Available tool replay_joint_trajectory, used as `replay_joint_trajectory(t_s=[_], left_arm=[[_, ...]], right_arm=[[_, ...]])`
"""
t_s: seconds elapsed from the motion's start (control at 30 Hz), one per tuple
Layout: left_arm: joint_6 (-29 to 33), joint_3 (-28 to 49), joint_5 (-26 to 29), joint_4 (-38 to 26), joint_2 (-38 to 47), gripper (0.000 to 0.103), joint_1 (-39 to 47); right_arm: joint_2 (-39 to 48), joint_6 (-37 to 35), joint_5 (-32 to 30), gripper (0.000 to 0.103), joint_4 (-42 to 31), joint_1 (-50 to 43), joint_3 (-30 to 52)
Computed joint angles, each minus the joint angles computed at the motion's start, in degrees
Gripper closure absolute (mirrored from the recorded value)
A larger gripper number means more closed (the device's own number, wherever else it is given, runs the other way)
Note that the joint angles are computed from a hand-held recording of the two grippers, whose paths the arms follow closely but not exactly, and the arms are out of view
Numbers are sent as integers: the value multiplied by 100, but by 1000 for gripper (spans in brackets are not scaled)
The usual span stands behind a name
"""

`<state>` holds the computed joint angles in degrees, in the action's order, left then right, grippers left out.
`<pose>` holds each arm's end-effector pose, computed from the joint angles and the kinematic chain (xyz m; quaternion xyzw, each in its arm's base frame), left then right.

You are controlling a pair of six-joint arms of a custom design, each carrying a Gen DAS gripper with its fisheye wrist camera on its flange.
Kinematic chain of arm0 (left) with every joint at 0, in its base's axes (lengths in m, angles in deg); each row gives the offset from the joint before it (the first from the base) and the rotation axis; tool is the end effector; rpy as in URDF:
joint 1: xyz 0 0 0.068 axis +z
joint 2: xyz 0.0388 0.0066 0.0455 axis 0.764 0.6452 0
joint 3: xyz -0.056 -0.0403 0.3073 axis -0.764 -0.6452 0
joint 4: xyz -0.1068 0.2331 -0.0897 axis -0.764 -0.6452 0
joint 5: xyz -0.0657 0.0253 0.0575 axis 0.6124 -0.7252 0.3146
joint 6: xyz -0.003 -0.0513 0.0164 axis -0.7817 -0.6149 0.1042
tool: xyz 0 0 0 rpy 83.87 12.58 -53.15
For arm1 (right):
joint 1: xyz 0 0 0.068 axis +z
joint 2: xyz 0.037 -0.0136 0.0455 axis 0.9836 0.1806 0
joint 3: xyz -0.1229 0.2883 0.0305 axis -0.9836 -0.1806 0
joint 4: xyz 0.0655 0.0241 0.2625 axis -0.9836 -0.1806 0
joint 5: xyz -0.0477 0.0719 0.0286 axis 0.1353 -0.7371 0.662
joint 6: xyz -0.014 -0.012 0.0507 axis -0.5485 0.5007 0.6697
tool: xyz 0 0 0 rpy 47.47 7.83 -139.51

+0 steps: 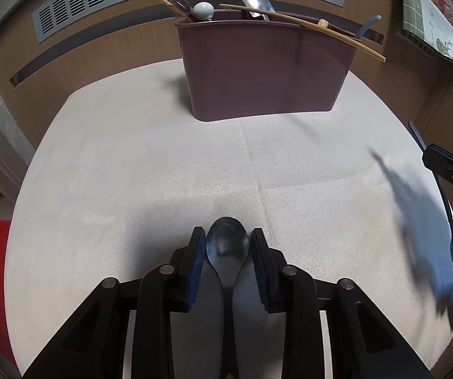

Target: Organize utensils

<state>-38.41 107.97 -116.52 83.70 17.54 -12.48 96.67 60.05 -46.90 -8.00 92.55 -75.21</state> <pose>0.1200 -0.1871 0.0603 -0.0905 0.9498 0.0196 0.2989 0.1979 0.0582 0.0751 -0.2718 0.8816 0.1622 0.3502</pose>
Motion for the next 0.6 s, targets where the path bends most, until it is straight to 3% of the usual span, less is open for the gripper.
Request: replay_joint_trajectory(t_s=[0.23, 0.4, 0.6], left_arm=[[-386, -607, -572, 511, -564, 74, -468], [-692, -805, -997, 288, -1004, 74, -781], [-1049, -754, -1737, -470, -1611, 74, -1170]], right_arm=[[-10, 18, -11, 91, 119, -131, -66], [-16, 78, -18, 91, 209, -205, -103], [-20, 196, 24, 91, 305, -188, -137]])
